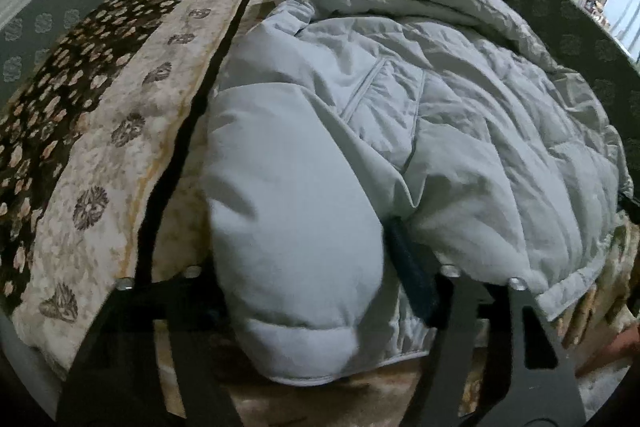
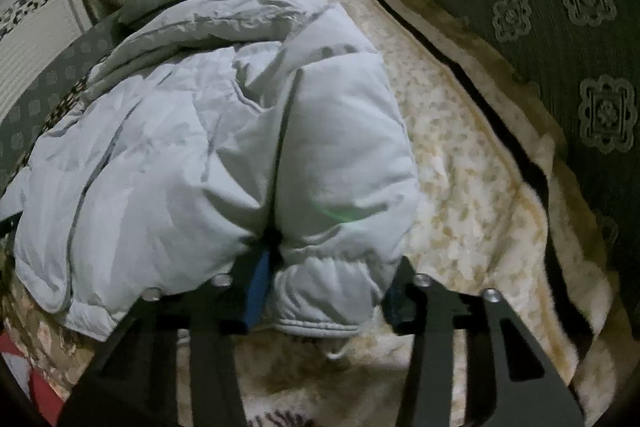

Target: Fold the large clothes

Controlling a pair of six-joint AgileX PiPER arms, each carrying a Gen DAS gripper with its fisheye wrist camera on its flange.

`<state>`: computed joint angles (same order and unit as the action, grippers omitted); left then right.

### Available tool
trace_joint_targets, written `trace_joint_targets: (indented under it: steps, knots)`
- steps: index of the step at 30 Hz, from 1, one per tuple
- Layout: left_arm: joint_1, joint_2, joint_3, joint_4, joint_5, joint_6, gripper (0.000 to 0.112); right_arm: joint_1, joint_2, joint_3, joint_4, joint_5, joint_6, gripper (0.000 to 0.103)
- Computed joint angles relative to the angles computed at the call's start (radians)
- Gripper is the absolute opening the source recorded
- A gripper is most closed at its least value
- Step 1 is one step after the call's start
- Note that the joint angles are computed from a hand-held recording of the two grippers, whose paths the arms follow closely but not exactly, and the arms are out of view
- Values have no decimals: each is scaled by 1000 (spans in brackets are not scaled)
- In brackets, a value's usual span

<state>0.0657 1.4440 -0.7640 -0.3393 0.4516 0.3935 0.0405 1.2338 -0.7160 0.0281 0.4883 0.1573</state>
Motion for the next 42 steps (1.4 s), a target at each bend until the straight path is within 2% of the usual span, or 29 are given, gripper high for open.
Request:
trace_joint_targets:
  steps: [2,4,7,17,23,32,36,40,42]
  knots:
    - [49,2,-24,-102,59,122,46,-13,-3,-24,47,30,-63,31]
    - [68,-3,-40,-140,90,176,38,12,2,-57,0,58,-34,28]
    - [56,5,-62,-126,98,162,35,40,6,-100,-53,75,8,26]
    - [105,61,-208,-247,188,212,30,90,118,-333,-143,131,39,24]
    - [84,125,-342,-223,229,106,29,57,171,-437,-56,146,-38,23]
    - [42,272,-646,-150,289,-52,29,45,328,-652,-94,125,19,19]
    - [8,364,-796,-70,316,-189,28,35,410,-786,-86,147,45,18]
    - [23,464,-989,-61,402,-273,28,-14,495,-948,-6,191,-5,17]
    - [30,510,-1076,-63,433,-319,28,-25,540,-1039,-12,216,-2,17]
